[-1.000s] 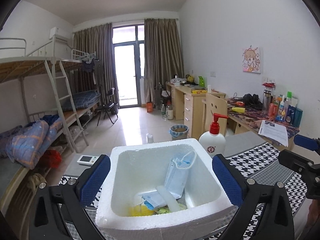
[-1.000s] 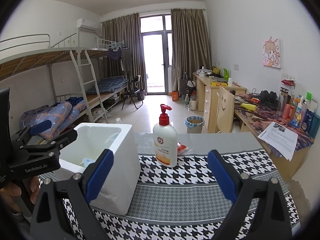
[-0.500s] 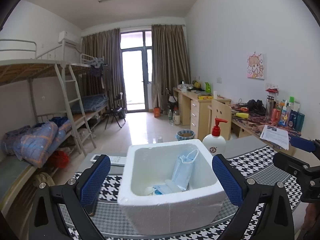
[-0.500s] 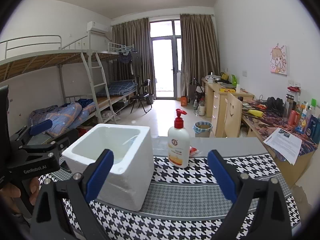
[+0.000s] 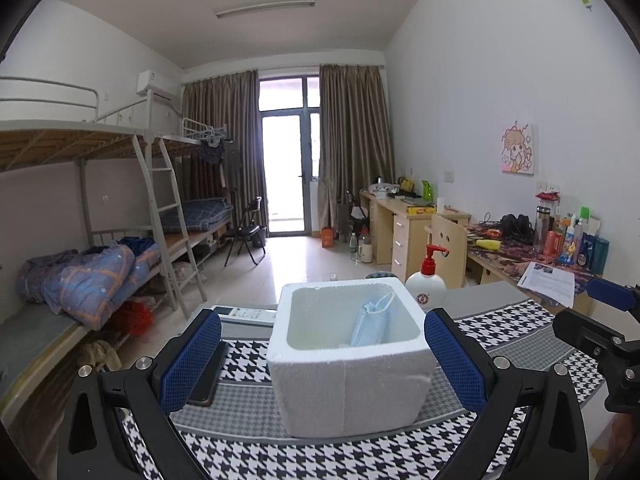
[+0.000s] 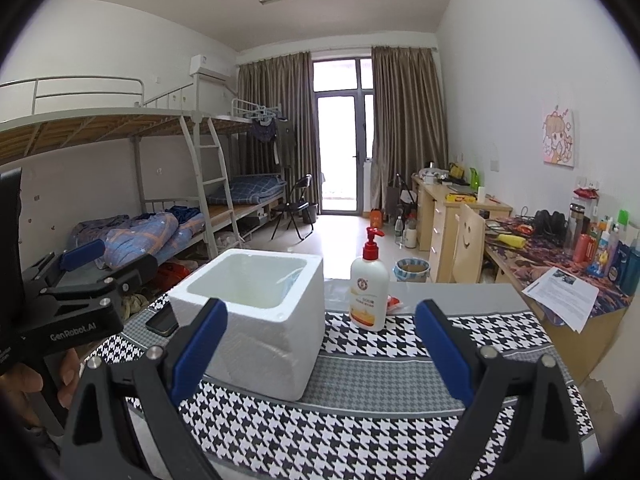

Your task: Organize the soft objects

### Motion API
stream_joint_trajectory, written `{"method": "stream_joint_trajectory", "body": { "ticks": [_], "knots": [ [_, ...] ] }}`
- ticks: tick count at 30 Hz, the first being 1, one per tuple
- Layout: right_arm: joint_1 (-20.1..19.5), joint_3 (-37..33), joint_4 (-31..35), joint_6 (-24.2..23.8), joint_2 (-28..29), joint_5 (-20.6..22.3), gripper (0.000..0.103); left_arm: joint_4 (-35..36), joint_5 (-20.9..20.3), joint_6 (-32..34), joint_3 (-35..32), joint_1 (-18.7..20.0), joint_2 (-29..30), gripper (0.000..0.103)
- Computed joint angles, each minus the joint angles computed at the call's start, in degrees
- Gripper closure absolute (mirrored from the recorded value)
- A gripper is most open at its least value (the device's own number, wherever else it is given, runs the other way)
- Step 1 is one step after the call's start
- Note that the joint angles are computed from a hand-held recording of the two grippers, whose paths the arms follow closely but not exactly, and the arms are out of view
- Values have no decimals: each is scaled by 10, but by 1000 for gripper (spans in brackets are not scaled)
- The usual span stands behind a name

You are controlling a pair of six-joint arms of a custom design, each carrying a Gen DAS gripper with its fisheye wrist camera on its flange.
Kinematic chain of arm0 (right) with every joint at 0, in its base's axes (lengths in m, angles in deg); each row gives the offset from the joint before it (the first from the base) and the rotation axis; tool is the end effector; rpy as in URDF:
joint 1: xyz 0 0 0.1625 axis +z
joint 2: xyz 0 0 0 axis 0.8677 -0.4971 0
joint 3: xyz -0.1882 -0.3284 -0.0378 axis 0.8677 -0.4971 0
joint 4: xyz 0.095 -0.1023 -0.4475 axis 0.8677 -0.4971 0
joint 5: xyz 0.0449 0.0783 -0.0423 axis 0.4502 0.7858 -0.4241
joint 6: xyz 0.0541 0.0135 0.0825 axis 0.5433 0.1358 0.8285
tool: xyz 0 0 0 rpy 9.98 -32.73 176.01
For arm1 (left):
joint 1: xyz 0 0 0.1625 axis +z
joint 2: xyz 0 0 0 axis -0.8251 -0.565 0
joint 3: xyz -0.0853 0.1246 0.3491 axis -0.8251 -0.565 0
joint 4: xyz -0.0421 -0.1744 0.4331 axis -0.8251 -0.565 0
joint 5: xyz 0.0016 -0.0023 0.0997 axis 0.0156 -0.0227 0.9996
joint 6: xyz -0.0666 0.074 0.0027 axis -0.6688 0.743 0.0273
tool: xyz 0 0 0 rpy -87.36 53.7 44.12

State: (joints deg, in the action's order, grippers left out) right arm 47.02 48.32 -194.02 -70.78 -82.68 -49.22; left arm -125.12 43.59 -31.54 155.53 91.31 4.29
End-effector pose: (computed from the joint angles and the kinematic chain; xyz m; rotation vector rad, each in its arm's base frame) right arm 0.2307 -0.4385 0.2571 0.6376 -2.0366 1.4682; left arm -0.3199 -0.4896 0.1837 0.9016 2.0440 -1.4106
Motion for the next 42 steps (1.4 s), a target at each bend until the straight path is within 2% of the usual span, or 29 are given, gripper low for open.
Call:
{"method": "stream_joint_trajectory", "body": {
  "ticks": [10, 25, 36, 42],
  "knots": [
    [14, 47, -48, -13, -21, 0, 3, -47, 24, -4, 57, -39, -34, 1],
    [25, 122, -107, -5, -56, 10, 0, -72, 62, -23, 148, -103, -81, 1],
    [16, 167, -186, -18, -48, 37, 0, -143, 81, -4, 199, -139, -81, 1],
    [-2, 182, -218, -21, -35, 64, 0, -221, 78, 36, 212, -145, -49, 1]
  ]
}}
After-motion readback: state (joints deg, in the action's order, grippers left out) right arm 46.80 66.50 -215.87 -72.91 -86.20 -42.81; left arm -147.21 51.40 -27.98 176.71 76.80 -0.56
